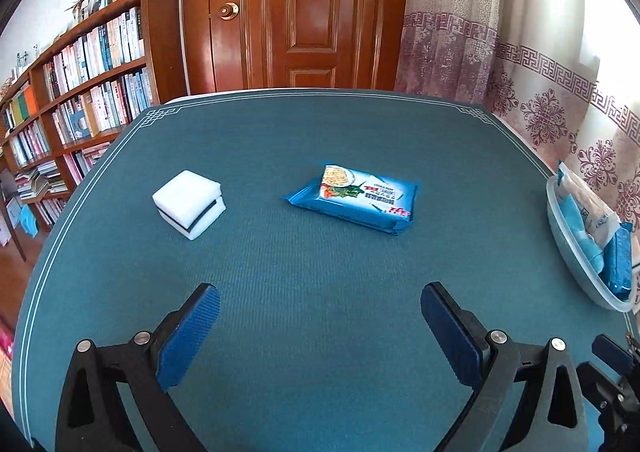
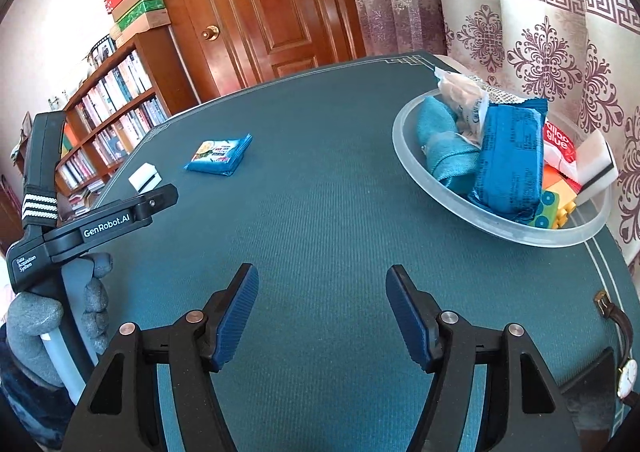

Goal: Organize objects
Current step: 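Move both grippers away from the bowl toward the eraser and cracker pack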

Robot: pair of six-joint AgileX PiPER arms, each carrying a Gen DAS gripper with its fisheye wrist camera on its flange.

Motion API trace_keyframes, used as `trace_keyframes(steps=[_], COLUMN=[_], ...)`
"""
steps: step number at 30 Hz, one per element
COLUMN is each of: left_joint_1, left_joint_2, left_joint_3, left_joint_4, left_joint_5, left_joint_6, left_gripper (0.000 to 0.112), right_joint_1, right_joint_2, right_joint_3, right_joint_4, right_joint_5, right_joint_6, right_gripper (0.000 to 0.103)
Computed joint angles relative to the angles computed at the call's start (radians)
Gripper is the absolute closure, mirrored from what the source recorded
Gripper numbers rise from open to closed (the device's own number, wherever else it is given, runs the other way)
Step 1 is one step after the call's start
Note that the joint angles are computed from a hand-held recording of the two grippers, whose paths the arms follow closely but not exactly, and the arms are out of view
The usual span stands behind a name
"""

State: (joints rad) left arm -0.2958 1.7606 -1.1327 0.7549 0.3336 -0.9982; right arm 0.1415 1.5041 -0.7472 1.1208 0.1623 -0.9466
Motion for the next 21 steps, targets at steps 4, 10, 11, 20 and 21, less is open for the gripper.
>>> trace_keyframes(steps=[4,10,11,20,21], left_joint_1=[0.044,0.111,0.124,0.205,0.212], left_joint_2=[-0.001,0.026,0.035,0.117,0.131], left_joint_3=[0.004,-0.014,-0.024,-0.135,-0.154], left_joint_4=[-0.009,-0.028,-0.048,-0.073,-0.084], left_joint_5=[-0.001,0.003,0.007,0.037,0.037], left_joint_6=[0.008,0.036,0.057,0.151,0.171], left_gripper=[0.010,0.010,0.010,0.010,0.010], right_joint_1=[0.025,0.049,0.054,0.060,0.060], right_joint_2=[0.022,0.053,0.058,0.093,0.095], right_joint_3=[-0.018,-0.039,-0.042,-0.056,-0.057], right_joint_4=[0.013,0.047,0.049,0.082,0.072], right_joint_5=[-0.005,-0.009,-0.009,-0.002,-0.003], right_joint_6=[-0.001,-0.021,-0.022,-0.047,-0.035], right_gripper=[0.032,0.032,0.032,0.032,0.032])
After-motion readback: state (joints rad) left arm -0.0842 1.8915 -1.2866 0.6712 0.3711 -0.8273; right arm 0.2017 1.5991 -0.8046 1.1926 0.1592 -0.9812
